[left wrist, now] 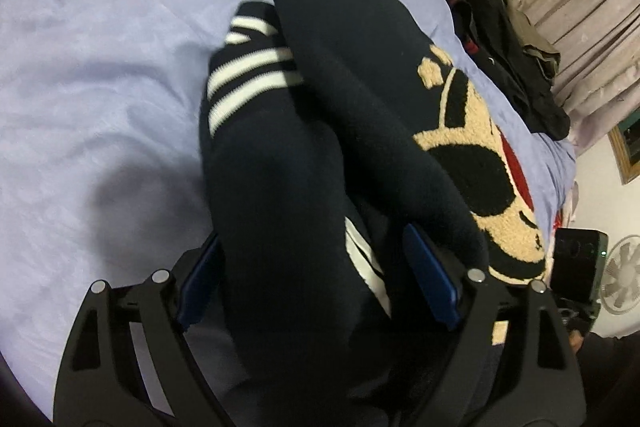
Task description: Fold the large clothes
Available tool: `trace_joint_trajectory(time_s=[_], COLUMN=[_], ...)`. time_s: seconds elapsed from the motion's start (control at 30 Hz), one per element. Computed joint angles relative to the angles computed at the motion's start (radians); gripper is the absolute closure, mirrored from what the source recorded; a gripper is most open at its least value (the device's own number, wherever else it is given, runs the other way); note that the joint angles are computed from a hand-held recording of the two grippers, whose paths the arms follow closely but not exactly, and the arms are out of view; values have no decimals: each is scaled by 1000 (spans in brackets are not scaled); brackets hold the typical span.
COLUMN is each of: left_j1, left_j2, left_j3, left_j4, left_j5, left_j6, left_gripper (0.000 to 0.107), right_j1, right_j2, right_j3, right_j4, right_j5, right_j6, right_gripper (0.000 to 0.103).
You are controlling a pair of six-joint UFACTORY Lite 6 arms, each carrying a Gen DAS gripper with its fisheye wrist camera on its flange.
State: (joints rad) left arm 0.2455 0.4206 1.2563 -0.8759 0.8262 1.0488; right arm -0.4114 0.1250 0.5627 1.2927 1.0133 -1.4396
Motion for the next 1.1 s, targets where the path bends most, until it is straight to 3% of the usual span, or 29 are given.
trace_joint_trajectory(time_s=[0.07,0.1,0.13,0.2,0.33,0.53,0.63,0.8,0.97,1.1], left_j1=[-18,-23,-32,-37,-61,-55,-3,158,538,933], left_j2=[-11,-28,-48,-75,-234,-481,-584,-720,-723,-528], left_j3=[-21,-35,-51,-56,-153,-234,-221,-148,41,412], left_j4=[4,0,1,9,57,75,82,66,14,-20], left_j5=[-23,-25,-40,-43,-53,24,117,299,613,895], left_j6=[6,19,16,-10,-54,-145,-185,-216,-120,-45], left_gripper=[33,52,64,78,85,88,88,89,89,89], right_j1=[48,49,58,60,34,-66,-89,36,496,915], right_j2=[-43,-71,-125,-246,-432,-608,-623,-615,-558,-366], right_j3=[-3,-9,-17,-21,11,187,360,637,900,1199], right_j4=[-11,-33,-67,-166,-314,-428,-467,-486,-639,-768], right_j5=[-55,-61,-77,-72,30,278,390,468,318,233], right_j6=[42,63,107,214,381,524,581,768,1171,1448], right_gripper=[4,8,21,35,46,51,52,53,53,54])
